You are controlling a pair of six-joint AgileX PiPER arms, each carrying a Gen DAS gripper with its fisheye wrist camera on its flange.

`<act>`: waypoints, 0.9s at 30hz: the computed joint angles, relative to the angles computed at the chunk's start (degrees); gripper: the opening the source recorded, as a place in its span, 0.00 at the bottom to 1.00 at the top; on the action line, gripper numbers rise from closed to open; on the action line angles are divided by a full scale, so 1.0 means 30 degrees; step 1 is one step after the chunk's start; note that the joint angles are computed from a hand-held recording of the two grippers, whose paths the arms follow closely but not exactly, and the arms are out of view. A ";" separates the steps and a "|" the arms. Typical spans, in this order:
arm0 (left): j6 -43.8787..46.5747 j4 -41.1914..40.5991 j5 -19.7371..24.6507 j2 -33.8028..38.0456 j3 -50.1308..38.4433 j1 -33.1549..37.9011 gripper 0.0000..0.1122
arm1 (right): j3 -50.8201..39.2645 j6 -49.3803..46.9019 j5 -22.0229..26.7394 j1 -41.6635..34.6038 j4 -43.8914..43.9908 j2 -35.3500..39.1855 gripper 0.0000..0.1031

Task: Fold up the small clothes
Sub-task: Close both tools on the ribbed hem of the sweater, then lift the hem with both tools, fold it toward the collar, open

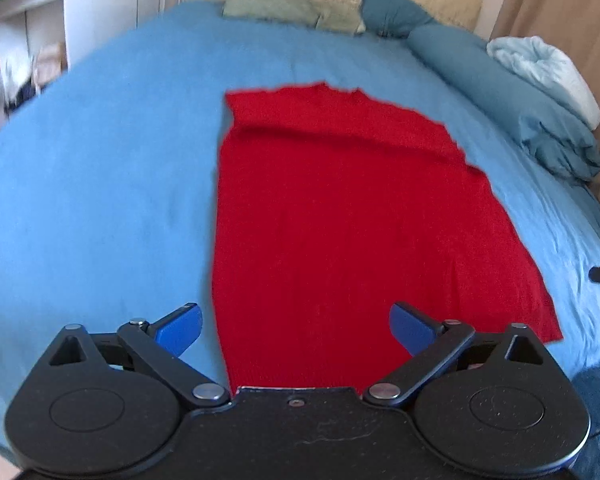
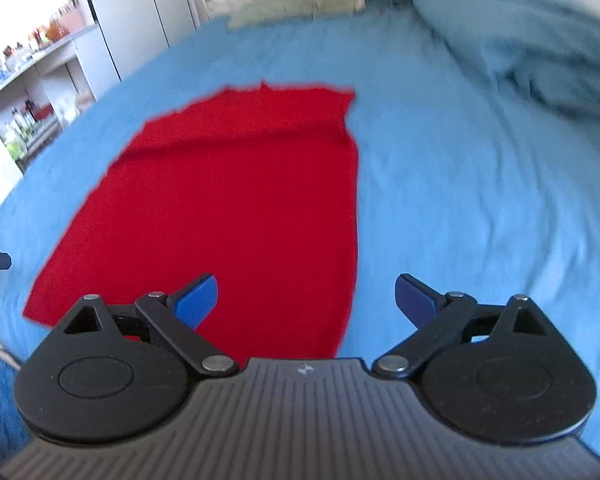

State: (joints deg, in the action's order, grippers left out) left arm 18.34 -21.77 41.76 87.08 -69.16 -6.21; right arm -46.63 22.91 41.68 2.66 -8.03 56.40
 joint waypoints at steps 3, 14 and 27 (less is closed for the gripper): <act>0.0122 -0.0101 -0.0267 0.0049 0.1099 0.0095 0.79 | 0.1239 0.0276 0.0030 0.0039 0.0159 -0.0108 1.00; -0.1052 0.0686 -0.1947 0.0703 0.2697 -0.0068 0.57 | 0.4009 0.3046 -0.1465 0.0425 -0.0410 0.0772 0.83; -0.0650 0.0955 -0.2383 0.0595 0.3037 -0.0289 0.30 | 0.4749 0.5788 -0.2803 0.2128 -0.1728 0.1089 0.52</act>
State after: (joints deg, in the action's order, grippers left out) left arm 16.39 -18.91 34.61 88.87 -60.04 -7.08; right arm -32.38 40.27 33.27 9.05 -13.21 59.67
